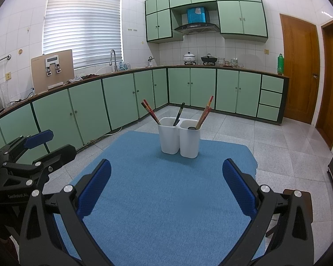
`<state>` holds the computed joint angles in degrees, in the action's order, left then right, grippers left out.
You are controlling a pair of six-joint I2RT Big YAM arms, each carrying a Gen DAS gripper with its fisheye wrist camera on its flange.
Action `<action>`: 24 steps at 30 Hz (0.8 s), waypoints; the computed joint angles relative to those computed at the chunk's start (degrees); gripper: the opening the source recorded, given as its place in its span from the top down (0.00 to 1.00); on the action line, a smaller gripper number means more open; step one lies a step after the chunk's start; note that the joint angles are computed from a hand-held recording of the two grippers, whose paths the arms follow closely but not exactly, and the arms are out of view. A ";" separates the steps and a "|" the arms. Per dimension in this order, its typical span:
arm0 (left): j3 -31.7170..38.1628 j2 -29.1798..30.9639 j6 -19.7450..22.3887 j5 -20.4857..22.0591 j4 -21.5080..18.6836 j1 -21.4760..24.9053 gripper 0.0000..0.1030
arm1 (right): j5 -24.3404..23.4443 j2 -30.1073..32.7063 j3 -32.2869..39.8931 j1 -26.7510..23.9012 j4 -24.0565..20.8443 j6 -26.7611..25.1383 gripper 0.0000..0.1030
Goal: Organize utensils
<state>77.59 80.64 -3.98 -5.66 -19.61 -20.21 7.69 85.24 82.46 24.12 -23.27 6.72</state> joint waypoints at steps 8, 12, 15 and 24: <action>-0.05 -0.03 -0.02 -0.03 0.06 -0.01 0.06 | 0.11 0.24 0.07 0.14 0.12 0.00 0.05; -0.05 0.00 -0.03 -0.02 0.07 -0.04 0.06 | 0.09 0.17 0.03 0.17 0.06 0.06 0.05; 0.00 -0.09 -0.06 0.08 -0.08 0.08 0.06 | 0.13 0.29 0.14 0.24 -0.02 0.08 0.05; 0.23 -0.14 -0.14 0.59 -0.39 0.36 0.06 | 0.37 0.95 0.81 0.60 -0.47 0.30 0.05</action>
<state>77.82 80.49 -4.12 -5.07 -20.00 -19.85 8.06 86.18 83.27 24.72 -23.74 7.02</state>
